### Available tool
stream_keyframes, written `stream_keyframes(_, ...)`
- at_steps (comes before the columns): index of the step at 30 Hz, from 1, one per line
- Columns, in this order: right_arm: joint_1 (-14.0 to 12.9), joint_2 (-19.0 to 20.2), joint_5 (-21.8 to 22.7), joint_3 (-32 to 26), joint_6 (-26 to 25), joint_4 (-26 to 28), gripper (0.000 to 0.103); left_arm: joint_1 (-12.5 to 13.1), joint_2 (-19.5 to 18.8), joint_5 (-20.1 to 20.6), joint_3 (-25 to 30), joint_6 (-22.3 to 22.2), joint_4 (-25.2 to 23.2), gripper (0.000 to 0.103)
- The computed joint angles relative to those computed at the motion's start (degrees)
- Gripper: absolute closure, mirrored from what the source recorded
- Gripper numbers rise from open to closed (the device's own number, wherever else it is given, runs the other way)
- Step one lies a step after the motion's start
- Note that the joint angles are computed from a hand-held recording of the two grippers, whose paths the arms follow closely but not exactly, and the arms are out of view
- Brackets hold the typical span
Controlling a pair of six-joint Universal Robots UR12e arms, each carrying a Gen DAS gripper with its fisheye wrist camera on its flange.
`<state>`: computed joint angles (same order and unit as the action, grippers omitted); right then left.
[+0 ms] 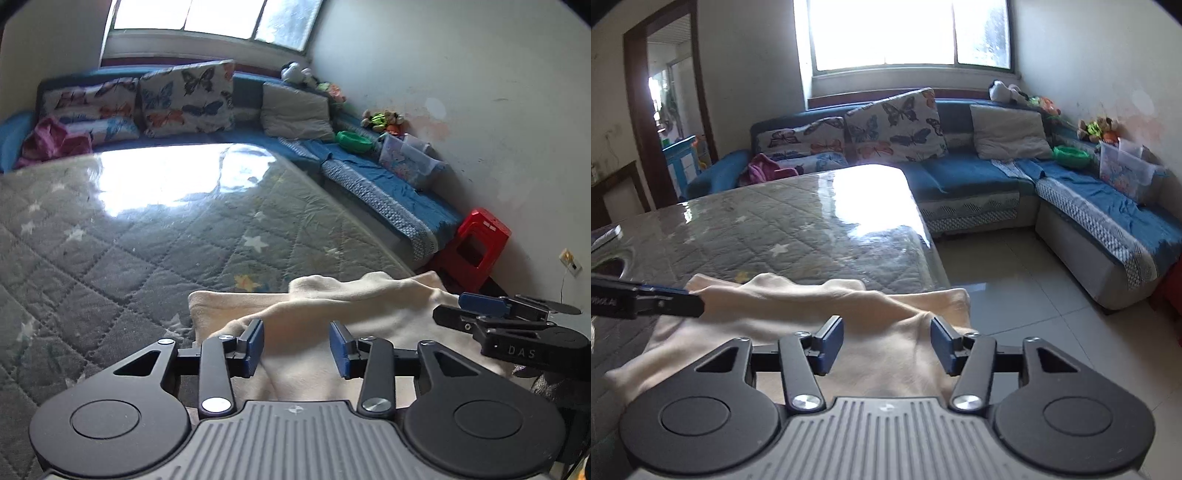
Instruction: Fold clothes
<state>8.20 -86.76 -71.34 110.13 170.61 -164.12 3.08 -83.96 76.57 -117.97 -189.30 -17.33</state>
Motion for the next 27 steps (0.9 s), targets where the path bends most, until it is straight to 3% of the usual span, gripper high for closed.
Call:
stream_keyframes(8, 0.3, -5.48, 0.63, 7.4, 1.66, -6.6, 0.04, 0.04, 4.45, -5.33, -5.11, 2.76, 4.6, 0.058)
stream_keyframes(10, 0.67, -5.62, -0.08, 7.93, 2.08, -6.21, 0.041, -0.07, 4.83, -5.25, -5.71, 2.75, 3.83, 0.063)
stream_keyframes(13, 1.27, -5.58, -1.45, 8.52, 2.23, -6.2, 0.043, -0.11, 4.93, -5.12, -5.74, 2.19, 0.62, 0.064)
stream_keyframes(16, 1.9, -5.62, -3.1, 8.77, 1.25, -7.45, 0.041, -0.11, 5.24, -4.48, -6.08, 1.65, 0.77, 0.063)
stream_keyframes(19, 2.35, -6.32, -3.99, 9.24, 0.72, -8.93, 0.038, -0.04, 5.9, -3.96, -6.44, 1.02, 1.36, 0.052)
stream_keyframes(23, 2.43, -7.05, -3.84, 10.12, 2.57, -9.76, 0.014, -0.2, 7.27, -1.98, -7.17, 0.77, 1.73, 0.033)
stream_keyframes(25, 2.67, -7.38, -3.9, 10.51, 3.16, -9.83, 0.012, -0.38, 8.0, -0.62, -7.75, 0.98, 1.87, 0.024)
stream_keyframes(27, 2.93, -7.65, -3.98, 10.88, 3.91, -10.17, 0.001, -0.28, 8.82, 0.3, -8.4, 1.13, 2.1, 0.016)
